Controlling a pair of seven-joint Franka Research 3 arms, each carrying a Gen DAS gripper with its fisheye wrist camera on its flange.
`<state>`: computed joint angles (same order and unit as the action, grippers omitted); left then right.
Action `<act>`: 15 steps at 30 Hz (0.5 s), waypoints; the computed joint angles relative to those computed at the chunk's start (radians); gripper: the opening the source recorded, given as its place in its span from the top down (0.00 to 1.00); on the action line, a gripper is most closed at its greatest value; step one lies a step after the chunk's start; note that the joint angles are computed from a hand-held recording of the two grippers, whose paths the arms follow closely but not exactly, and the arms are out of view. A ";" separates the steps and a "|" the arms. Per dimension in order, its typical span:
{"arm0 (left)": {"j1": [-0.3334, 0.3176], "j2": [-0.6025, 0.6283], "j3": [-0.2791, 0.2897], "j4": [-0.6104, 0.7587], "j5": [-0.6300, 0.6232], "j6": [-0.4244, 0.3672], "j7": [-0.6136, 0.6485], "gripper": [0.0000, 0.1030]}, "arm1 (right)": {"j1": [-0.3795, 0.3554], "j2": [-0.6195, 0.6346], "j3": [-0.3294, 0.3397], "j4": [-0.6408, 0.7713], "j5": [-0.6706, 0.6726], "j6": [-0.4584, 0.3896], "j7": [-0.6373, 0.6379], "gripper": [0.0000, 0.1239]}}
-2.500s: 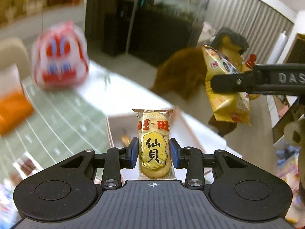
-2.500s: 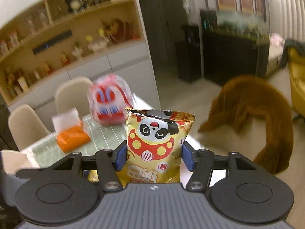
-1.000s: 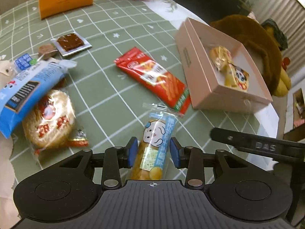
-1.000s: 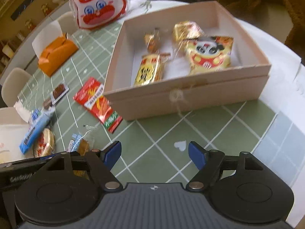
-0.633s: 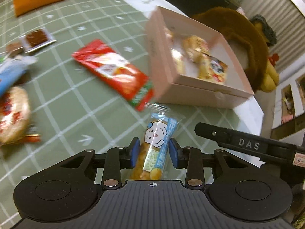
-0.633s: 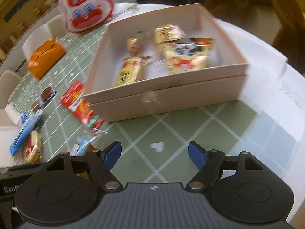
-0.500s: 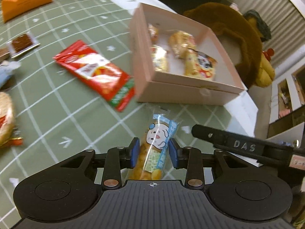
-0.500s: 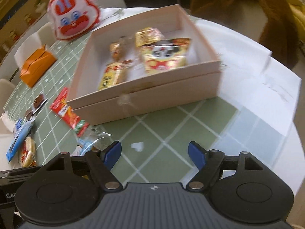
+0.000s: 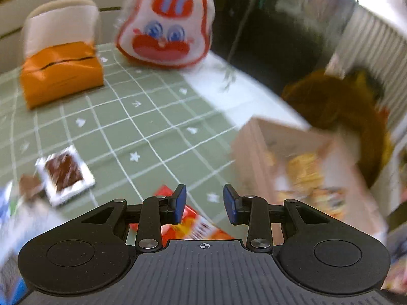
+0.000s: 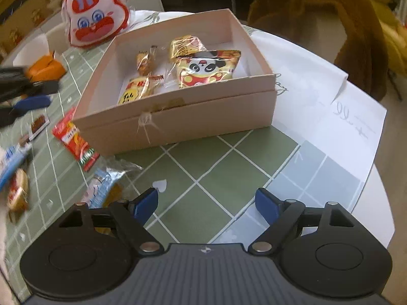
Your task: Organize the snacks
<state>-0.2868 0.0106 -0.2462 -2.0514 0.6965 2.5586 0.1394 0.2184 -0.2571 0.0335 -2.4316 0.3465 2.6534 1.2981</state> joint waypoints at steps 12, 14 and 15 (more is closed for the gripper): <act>-0.029 -0.057 -0.020 -0.079 -0.151 -0.098 0.239 0.72 | 0.020 -0.014 -0.019 0.035 0.060 -0.104 -0.012 0.32; -0.036 -0.095 -0.034 -0.118 -0.172 -0.099 0.220 0.72 | 0.040 -0.025 -0.029 0.048 0.122 -0.145 -0.051 0.32; -0.038 -0.108 -0.039 -0.130 -0.178 -0.099 0.209 0.72 | 0.049 -0.032 -0.030 0.051 0.146 -0.163 -0.071 0.32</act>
